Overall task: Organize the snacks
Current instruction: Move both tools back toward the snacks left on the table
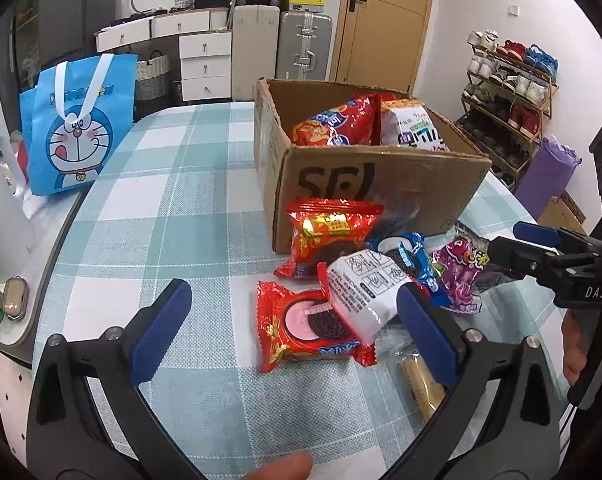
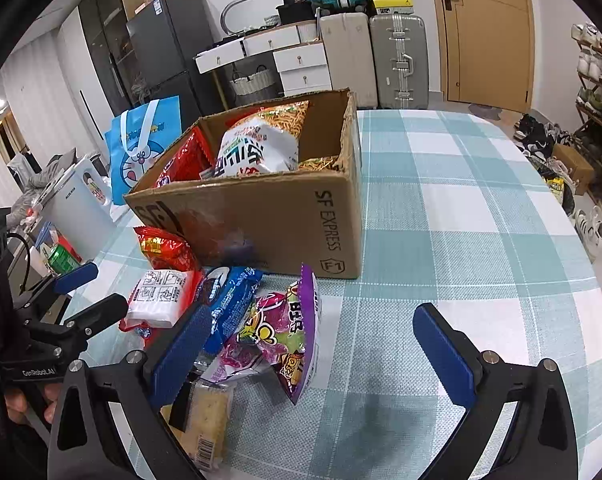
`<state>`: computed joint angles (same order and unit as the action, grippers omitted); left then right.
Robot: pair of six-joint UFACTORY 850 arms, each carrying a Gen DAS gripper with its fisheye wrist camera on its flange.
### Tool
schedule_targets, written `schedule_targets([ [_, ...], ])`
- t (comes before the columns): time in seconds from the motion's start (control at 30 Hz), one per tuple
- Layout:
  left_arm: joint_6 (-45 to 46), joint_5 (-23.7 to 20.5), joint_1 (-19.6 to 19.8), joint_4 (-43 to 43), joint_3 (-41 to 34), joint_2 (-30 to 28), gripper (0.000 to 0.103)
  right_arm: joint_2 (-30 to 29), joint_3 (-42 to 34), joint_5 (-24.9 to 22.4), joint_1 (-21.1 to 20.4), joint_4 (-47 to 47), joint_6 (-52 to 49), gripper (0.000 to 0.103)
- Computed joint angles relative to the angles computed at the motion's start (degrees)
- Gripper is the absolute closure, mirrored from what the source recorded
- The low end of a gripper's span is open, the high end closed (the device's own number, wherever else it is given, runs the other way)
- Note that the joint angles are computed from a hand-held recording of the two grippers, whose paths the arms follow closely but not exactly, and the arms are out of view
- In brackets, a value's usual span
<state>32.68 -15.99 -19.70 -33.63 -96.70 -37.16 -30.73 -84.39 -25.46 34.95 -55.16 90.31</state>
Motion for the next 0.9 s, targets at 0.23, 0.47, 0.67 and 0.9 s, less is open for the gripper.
schedule_targets([
  [0.23, 0.6, -0.6, -0.1, 0.6, -0.2, -0.5, 0.001, -0.9, -0.7, 0.2, -0.2, 2.6, -2.3, 0.001],
  [0.47, 0.5, -1.6, -0.2, 1.5, -0.8, -1.2, 0.001, -1.5, -1.1, 1.0, -0.3, 4.4, -3.9, 0.001],
  [0.67, -0.3, -1.8, -0.6, 3.0, -1.1, -1.7, 0.001, -2.0, -1.1, 4.7, -1.0, 10.5, -9.4, 0.001],
  [0.9, -1.1, -1.9, -0.7, 4.1, -1.2, -1.9, 0.001, -2.7, -1.0, 7.9, -1.2, 11.9, -10.1, 0.001],
])
